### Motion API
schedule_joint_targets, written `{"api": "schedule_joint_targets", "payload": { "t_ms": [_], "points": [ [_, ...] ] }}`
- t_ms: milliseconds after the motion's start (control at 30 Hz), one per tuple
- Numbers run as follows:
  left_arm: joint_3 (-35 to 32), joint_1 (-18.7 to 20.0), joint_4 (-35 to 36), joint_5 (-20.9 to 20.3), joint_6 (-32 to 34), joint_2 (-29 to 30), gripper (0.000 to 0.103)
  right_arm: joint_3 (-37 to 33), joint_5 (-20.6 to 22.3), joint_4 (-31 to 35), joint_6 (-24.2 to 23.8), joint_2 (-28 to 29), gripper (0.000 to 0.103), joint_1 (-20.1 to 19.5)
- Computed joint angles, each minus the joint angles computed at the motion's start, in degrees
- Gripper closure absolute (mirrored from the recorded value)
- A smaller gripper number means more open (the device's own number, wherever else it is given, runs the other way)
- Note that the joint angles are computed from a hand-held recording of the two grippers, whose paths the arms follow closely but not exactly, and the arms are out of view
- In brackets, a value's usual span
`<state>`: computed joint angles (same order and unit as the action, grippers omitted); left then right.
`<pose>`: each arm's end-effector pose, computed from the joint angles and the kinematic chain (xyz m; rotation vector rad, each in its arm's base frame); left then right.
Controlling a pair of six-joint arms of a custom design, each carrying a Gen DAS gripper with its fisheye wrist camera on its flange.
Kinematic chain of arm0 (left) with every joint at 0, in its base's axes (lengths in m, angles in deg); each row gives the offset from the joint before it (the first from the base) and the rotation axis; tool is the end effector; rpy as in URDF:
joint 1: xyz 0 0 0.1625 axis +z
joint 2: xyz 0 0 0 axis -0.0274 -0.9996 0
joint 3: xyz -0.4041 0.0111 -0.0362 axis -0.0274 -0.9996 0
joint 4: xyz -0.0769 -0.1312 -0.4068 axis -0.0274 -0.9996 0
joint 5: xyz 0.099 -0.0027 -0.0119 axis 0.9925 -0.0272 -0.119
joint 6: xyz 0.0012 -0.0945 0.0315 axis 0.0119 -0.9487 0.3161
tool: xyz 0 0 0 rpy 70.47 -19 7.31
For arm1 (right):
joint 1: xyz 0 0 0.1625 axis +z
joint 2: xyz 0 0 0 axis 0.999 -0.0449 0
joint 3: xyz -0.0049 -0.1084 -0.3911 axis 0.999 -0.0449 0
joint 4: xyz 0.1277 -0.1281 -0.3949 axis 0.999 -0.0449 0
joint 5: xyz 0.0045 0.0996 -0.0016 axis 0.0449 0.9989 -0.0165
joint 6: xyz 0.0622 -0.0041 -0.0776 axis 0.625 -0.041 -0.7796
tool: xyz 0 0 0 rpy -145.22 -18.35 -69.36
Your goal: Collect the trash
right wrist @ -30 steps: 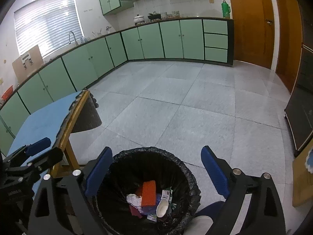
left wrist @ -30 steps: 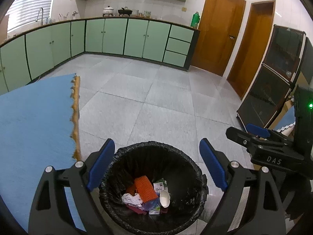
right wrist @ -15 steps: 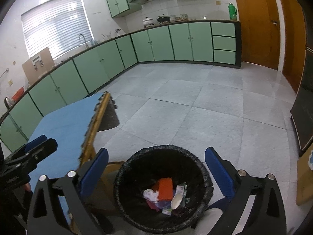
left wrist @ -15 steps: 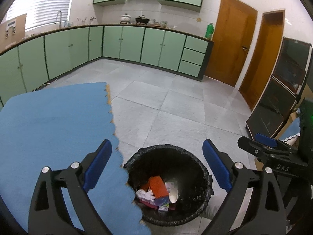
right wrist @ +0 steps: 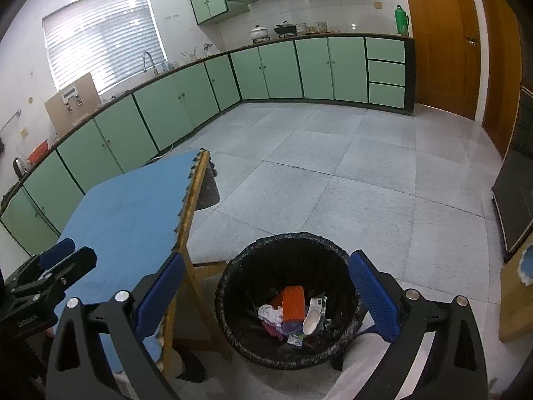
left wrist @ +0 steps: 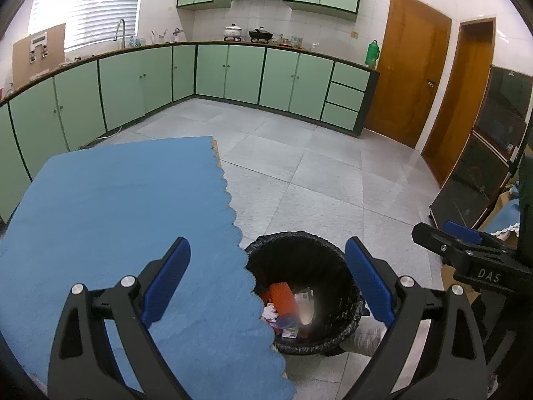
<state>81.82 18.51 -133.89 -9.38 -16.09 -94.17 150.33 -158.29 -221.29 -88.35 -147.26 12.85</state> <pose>-0.1585 -0.2795 0.0998 0.2056 2.2085 -1.1534 0.1664 -0.3343 0.1384 0.7064 -2.5307 0.8661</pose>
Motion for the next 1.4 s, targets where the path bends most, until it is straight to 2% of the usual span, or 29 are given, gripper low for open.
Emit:
{"api": "schedule_joint_targets", "payload": {
  "t_ms": [200, 500, 1100, 1400],
  "points": [
    [-0.92, -5.71, 17.11, -2.14, -9.65, -6.87, 0.012, 1.73, -2.61, 1.49, 0.89, -2.87, 0.006, 4.61],
    [-1.73, -11.33, 30.06, -6.06, -19.39, -11.79, 0.012, 3.67, -2.40, 5.28, 2.90, -7.16, 0.006, 7.75],
    [-2.98, -17.52, 45.04, -9.50, -30.95, -16.25, 0.012, 4.24, -3.77, 3.78, 2.77, -6.93, 0.006, 10.37],
    [-3.14, -18.22, 47.09, -9.94, -32.10, -17.30, 0.012, 4.15, -3.71, 3.34, 2.39, -6.44, 0.006, 10.90]
  ]
}}
